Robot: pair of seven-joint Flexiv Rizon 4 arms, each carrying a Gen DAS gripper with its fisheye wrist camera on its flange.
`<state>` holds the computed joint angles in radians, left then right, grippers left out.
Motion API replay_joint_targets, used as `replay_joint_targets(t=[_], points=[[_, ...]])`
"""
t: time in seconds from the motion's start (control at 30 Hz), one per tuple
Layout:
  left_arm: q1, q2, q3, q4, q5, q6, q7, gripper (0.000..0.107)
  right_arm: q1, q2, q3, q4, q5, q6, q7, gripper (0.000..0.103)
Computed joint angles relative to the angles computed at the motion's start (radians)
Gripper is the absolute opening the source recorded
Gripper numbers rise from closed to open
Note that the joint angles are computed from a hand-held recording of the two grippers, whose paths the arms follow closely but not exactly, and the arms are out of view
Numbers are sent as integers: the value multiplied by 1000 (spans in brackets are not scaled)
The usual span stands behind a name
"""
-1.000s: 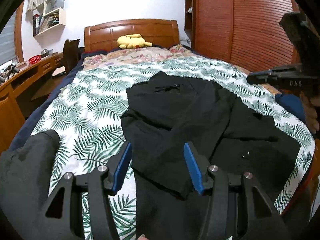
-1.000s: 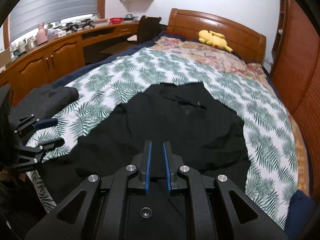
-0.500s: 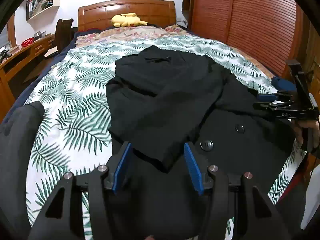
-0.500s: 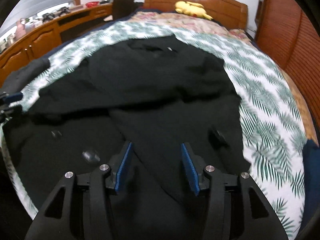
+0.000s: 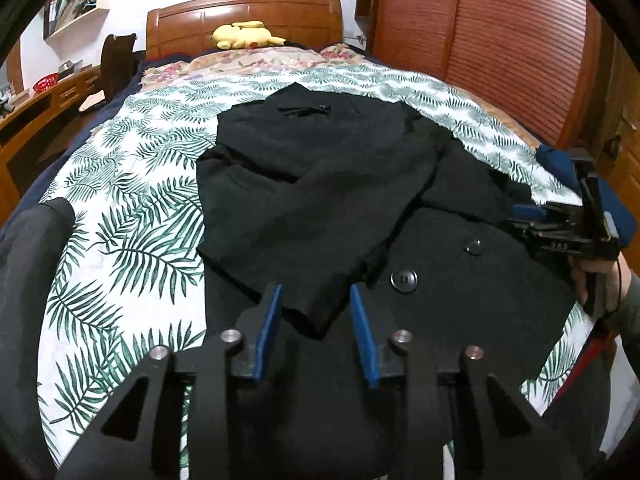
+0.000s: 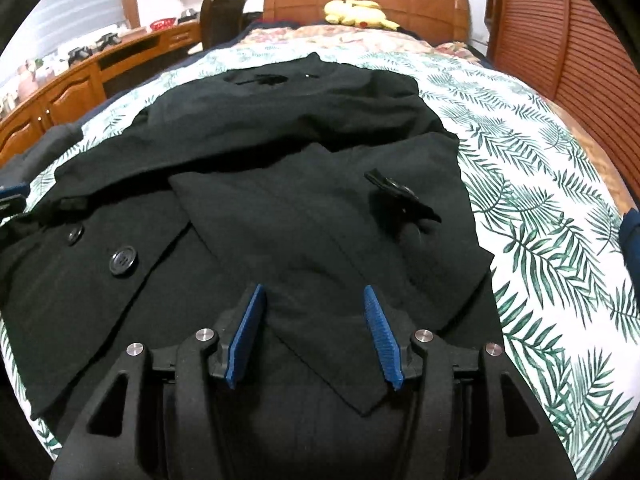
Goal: Fold large clothes
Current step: 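Grasp the coat side with the left tool and fold it toward the center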
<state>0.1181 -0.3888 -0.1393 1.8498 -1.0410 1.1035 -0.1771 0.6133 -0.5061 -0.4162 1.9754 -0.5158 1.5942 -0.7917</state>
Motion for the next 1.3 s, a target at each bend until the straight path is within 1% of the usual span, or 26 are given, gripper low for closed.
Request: replay_joint_targets(t=[0.07, 0.17, 0.27, 0.3, 0.33, 0.37, 0.47, 0.57, 0.63, 0.7, 0.77, 0.83, 0.9, 1.07, 1.23, 1.3], points=[[-5, -5, 7, -2, 25, 0, -13, 30, -4, 0, 5, 1, 6, 6, 0, 54], [-14, -19, 18, -3, 77, 33, -53, 30, -9, -2, 13, -1, 15, 12, -5, 54], [-4, -30, 16, -6, 125, 18, -89, 30, 2, -6, -1, 4, 26, 27, -11, 55], [0, -31, 13, -5, 132, 17, -92, 27, 14, -8, -15, 7, 30, 34, -12, 55], [2, -31, 11, -6, 140, 17, -97, 11, 25, -9, -26, 10, 36, 38, -15, 55], [7, -29, 3, -3, 135, 19, -94, 4, 37, -11, -38, 13, 42, 41, -18, 55], [17, 5, -36, 29, 53, 72, -15, 0, 51, -14, -50, 14, 65, 45, -35, 55], [16, 53, -45, 56, -44, 65, 59, 0, 53, -16, -48, 14, 89, 50, -53, 55], [-3, 75, -28, 67, -91, 67, 81, 0, 57, -17, -49, 12, 102, 49, -63, 55], [-23, 89, -4, 74, -108, 72, 80, 0, 64, -18, -56, 13, 112, 50, -71, 55], [-37, 103, 11, 85, -139, 97, 98, 1, 65, -17, -54, 12, 122, 49, -79, 55], [-39, 107, 32, 89, -139, 94, 94, 1, 65, -18, -51, 11, 130, 49, -84, 55], [-36, 108, 52, 95, -124, 93, 68, 2, 70, -18, -55, 11, 135, 48, -88, 55], [-4, 107, 89, 126, -77, 83, 9, 12, 73, -19, -56, 11, 147, 51, -96, 55], [25, 101, 98, 151, -34, 75, -26, 19, 78, -19, -60, 12, 155, 49, -102, 55], [34, 103, 95, 159, -35, 64, -33, 21, 81, -19, -63, 12, 157, 49, -103, 55]])
